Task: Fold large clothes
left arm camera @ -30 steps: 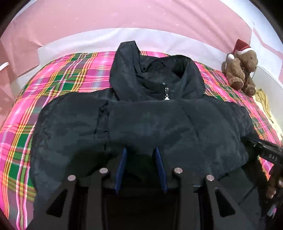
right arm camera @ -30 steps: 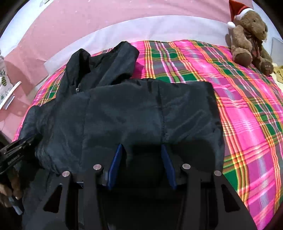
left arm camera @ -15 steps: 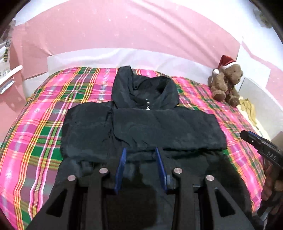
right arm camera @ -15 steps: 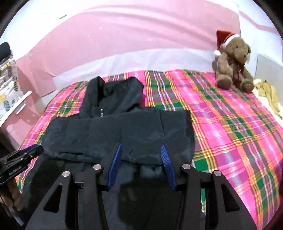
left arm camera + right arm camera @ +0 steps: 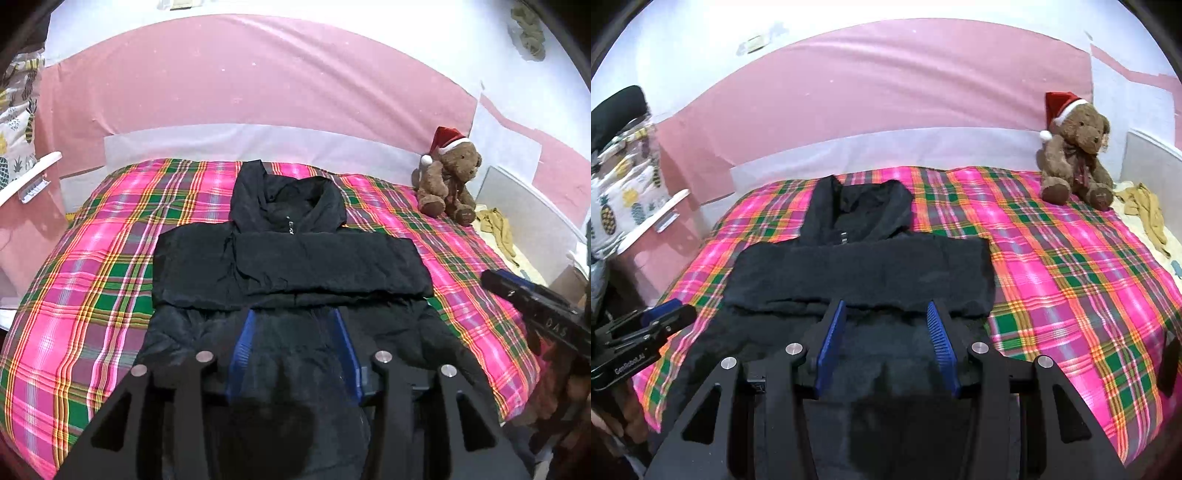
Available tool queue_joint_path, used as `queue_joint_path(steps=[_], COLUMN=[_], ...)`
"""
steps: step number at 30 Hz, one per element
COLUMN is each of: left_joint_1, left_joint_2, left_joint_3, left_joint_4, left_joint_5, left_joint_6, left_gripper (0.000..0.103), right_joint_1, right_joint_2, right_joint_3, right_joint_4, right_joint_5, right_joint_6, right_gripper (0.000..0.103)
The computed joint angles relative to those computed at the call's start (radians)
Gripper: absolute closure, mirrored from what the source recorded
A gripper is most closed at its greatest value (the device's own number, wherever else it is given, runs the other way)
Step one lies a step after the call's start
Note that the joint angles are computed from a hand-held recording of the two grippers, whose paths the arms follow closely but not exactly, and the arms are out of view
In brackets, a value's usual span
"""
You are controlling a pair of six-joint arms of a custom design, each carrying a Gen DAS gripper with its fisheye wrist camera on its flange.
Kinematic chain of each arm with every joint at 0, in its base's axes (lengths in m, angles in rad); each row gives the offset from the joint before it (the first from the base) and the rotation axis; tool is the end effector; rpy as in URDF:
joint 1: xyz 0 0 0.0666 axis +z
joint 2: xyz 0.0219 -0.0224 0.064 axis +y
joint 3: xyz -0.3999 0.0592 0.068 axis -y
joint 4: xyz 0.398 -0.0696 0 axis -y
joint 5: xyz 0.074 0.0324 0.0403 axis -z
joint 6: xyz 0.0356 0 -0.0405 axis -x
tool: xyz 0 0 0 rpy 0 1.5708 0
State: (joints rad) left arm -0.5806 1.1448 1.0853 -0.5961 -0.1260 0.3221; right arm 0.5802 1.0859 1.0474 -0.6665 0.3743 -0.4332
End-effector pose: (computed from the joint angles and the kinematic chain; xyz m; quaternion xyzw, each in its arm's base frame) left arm 0.3387 -0.2173 0.4324 0.0878 0.8915 -0.1415 0.4214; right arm 0.3208 0.1943 0.4312 0.0123 0.8952 0.0524 0.4424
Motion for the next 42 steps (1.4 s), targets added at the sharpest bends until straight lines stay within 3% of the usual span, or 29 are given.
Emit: queue_joint_path(steps=[12,23,32,42], left_joint_1=[0.058,0.154,0.202,0.241], left_joint_2=[0.121,0.357,0.661,1.069], left_joint_3=[0.123,0.387,0.736,1.261], left_joint_4=[-0.041,-0.058,-0.169,-0.385], left_joint_5=[-0.001,0.106,0.104,0.097], left_joint_6=[-0.108,-0.146,-0.174,-0.161], left_gripper=[0.049,0.042,0.038,0.038], right_joint_1=[-0.047,-0.179,-0.284,-0.361], right_joint_2=[0.169,0.374,0.634,0.968], right_joint_3=[0.136,0.348,0.651,1.054], right_joint_4=[0.003,-0.025,-0.12,-0.254], right_joint_5=[-0.171,-0.278,-0.337,-0.352], right_joint_6=[0.143,0.206,0.243,0.246], right_gripper=[0.055,0.054,0.054,0.054])
